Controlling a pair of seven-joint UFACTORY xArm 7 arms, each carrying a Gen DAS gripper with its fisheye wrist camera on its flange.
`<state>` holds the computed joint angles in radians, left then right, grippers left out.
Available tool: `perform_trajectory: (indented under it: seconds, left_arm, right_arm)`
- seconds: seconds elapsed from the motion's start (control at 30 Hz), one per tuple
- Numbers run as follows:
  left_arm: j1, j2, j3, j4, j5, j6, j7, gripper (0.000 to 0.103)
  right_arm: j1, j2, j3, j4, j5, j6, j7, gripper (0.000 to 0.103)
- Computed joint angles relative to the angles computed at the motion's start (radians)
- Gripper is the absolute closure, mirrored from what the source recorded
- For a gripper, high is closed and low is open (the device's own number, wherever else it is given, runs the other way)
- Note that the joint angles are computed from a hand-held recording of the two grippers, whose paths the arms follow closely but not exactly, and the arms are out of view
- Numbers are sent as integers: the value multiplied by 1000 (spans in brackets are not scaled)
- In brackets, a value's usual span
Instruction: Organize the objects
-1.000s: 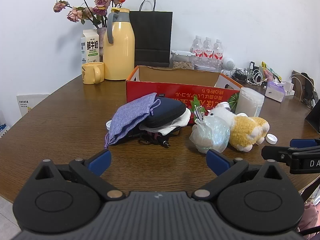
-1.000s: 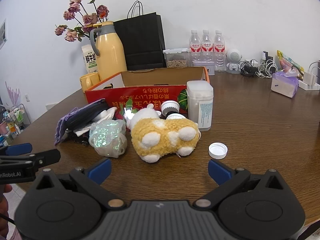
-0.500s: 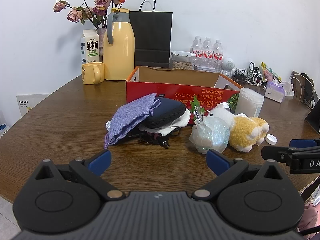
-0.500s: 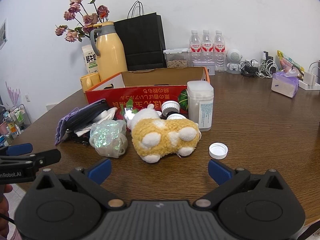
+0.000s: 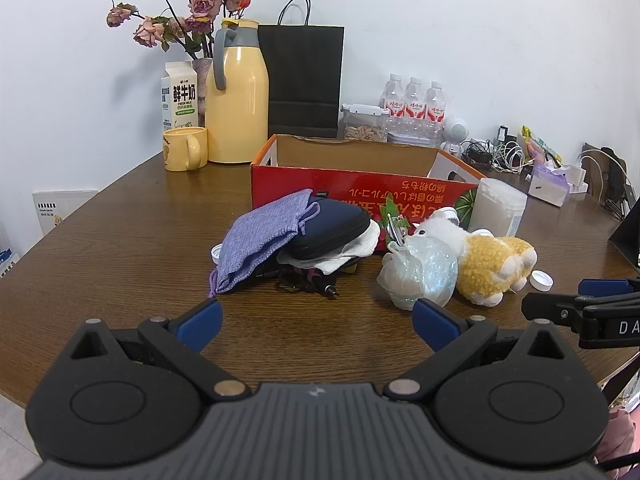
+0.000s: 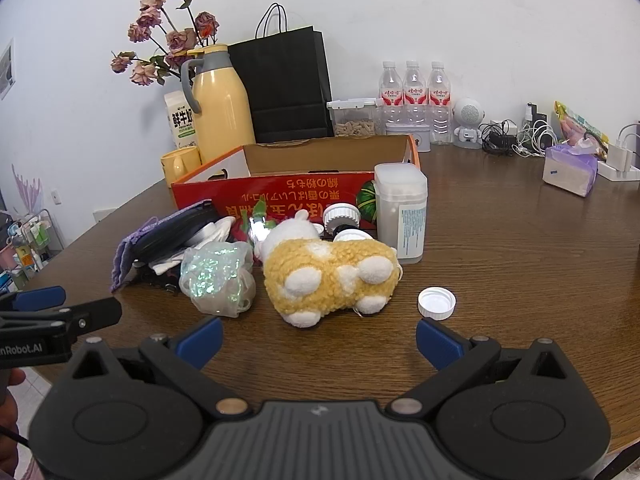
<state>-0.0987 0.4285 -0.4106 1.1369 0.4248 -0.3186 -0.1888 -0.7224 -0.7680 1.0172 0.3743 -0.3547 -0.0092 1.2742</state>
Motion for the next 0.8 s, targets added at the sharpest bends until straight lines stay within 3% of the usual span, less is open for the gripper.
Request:
perform_trajectory:
  seconds: [0.8]
  left_arm:
    - [-7, -2, 5, -1, -2, 0, -4, 0]
  right_arm:
    - [-6, 3, 7, 1, 12, -9, -9, 0]
